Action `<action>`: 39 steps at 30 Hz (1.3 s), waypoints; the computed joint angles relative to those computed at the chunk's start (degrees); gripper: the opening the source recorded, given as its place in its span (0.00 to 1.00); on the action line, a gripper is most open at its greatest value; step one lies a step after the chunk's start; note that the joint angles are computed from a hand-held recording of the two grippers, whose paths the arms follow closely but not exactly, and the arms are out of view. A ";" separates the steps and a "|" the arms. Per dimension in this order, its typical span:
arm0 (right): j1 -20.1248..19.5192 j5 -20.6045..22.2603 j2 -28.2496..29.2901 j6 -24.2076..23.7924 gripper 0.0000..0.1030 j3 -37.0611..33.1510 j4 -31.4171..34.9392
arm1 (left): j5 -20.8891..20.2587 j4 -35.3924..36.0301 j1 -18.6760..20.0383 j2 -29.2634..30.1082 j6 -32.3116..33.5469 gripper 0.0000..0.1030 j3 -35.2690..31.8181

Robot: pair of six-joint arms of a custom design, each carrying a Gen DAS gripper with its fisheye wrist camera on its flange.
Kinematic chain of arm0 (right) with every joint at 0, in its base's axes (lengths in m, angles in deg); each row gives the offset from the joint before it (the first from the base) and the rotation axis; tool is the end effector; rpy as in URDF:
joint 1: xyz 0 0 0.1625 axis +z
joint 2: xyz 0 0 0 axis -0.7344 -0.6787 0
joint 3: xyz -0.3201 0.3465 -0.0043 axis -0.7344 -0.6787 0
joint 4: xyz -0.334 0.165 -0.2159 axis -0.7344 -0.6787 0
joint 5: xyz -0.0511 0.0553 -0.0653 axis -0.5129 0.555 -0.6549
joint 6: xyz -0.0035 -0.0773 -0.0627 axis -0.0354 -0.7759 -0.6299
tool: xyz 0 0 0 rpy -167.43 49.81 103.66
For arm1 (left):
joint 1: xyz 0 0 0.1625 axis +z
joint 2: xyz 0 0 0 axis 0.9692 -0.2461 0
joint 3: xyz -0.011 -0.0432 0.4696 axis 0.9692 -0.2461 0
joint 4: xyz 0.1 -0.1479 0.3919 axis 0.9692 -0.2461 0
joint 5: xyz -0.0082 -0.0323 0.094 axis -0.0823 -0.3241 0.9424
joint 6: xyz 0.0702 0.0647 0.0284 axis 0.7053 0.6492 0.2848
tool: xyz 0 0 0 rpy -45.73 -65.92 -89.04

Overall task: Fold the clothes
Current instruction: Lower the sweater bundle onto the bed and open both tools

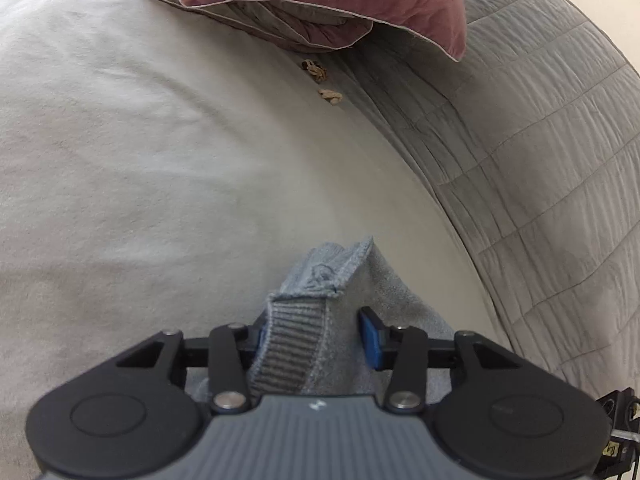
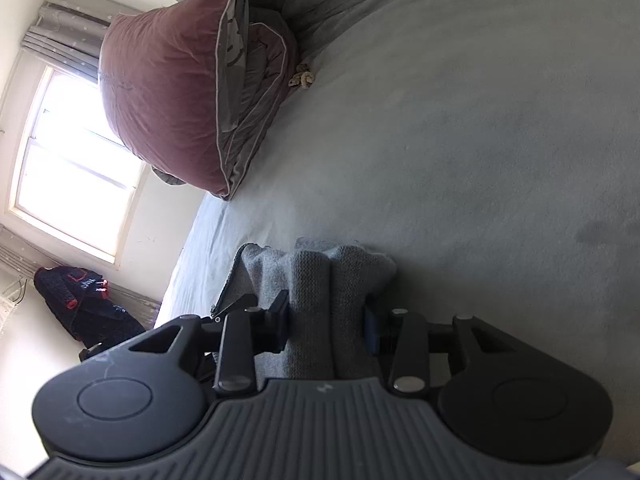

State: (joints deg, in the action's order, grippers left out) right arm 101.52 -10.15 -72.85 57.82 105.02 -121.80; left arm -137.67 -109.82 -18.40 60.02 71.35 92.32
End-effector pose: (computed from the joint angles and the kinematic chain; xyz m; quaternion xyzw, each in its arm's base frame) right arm -0.1268 -0.4720 0.2585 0.1166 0.8883 -0.4439 0.0130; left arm -0.2172 -0.6206 -0.0834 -0.1556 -0.9538 0.2569 0.0060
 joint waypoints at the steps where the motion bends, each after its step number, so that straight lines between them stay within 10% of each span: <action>1: 0.34 -1.41 0.44 -0.66 0.51 0.36 -2.55 | 2.76 -2.63 -0.89 0.36 0.87 0.48 0.34; 5: 1.05 -3.84 1.54 -5.02 0.57 2.54 -14.09 | 8.10 -12.55 -3.50 1.38 8.32 0.43 1.23; 8: 1.86 -3.66 3.48 -11.55 0.29 4.36 -24.58 | 1.08 -13.01 -2.78 1.10 14.14 0.02 1.05; 15: 4.49 -6.30 7.78 -24.52 0.25 5.63 -30.92 | 3.27 -6.47 -3.63 4.77 19.19 0.02 -4.10; 26: 5.55 -12.47 5.67 -22.16 0.28 4.11 -23.92 | 10.89 -6.16 -5.35 3.83 15.76 0.06 -2.28; 39: 10.39 -15.94 -6.94 -20.48 0.49 14.84 -19.47 | 30.33 0.83 -20.50 -8.88 -0.39 0.36 17.12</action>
State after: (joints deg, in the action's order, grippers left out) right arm 111.91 -26.09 -79.80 37.34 119.86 -141.26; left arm -107.34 -108.99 -38.90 51.14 70.96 109.44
